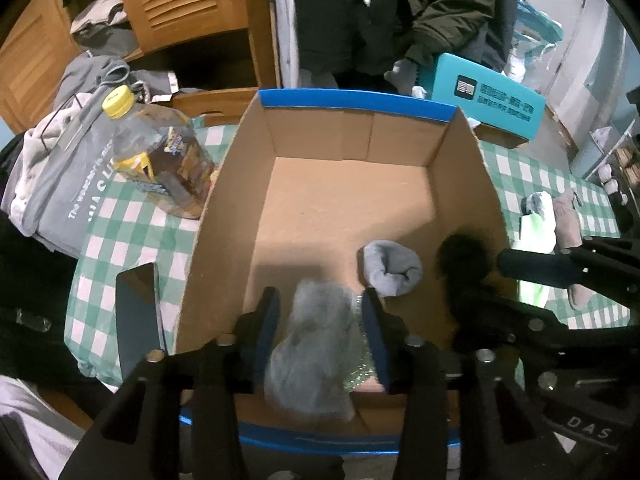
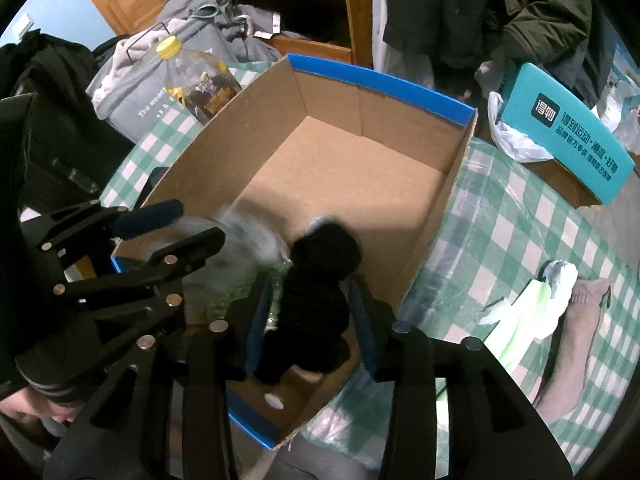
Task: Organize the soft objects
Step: 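Open both tools to drop the patterned cloth and black sock into the box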
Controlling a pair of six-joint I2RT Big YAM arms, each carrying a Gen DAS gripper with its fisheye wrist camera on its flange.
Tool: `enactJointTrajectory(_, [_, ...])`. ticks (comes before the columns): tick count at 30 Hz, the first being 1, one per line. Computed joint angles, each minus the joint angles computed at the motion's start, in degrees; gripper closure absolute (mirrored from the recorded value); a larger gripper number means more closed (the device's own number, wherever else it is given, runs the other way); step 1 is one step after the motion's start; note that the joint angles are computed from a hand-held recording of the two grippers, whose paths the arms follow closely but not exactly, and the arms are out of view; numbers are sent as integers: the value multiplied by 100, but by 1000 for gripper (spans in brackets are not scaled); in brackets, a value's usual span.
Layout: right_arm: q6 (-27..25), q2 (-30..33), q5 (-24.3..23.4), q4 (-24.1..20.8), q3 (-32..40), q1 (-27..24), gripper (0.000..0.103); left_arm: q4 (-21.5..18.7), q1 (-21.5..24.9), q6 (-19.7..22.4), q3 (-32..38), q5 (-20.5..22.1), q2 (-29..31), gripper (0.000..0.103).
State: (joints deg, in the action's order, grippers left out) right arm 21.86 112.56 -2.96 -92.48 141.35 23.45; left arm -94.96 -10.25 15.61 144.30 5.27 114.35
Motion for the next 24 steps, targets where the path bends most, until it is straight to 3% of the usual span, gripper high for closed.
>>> enactJointTrajectory(2, [11, -13, 30, 29, 1, -7, 51, 42, 28, -54, 17, 4, -1, 42])
enactJointTrajectory(5, [36, -71, 85, 99, -45, -20, 43, 33, 43, -64, 72, 15, 14, 42])
enactJointTrajectory(24, [185, -998, 428, 540, -1355, -255, 30, 182, -255, 32, -150, 38, -221, 32])
